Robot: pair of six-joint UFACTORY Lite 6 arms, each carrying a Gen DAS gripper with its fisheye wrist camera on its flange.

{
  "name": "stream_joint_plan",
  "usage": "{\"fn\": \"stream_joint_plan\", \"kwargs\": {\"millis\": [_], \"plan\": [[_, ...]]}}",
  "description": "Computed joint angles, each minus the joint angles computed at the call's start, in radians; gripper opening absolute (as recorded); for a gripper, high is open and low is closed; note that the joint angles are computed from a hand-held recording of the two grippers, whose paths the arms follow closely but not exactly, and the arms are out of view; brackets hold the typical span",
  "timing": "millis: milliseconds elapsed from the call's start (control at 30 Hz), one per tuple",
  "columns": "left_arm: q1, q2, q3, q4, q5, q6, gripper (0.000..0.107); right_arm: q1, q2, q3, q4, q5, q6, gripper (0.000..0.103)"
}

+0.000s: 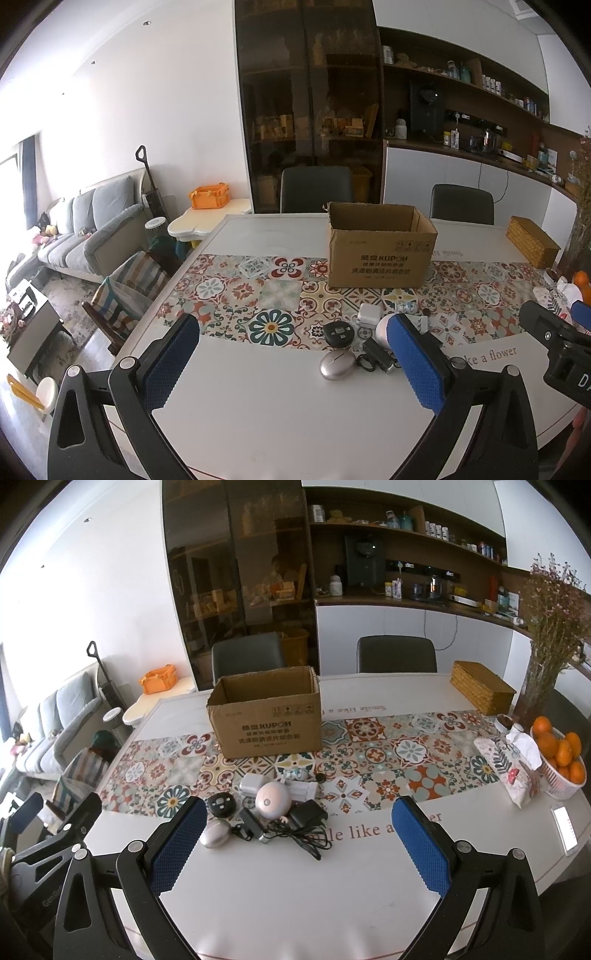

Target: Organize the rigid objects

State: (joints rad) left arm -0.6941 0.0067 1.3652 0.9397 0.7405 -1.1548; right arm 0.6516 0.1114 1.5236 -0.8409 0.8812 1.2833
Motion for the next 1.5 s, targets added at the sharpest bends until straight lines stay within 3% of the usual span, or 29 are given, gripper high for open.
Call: {"fn": "stream_joint_plan", "kwargs": {"millis": [1500], "plan": [[0.007, 0.012, 0.012, 0.046, -0.033, -0.028, 0.103, -0.032, 0.026, 0.069, 0.008, -0.001, -0.052, 0.101]]}}
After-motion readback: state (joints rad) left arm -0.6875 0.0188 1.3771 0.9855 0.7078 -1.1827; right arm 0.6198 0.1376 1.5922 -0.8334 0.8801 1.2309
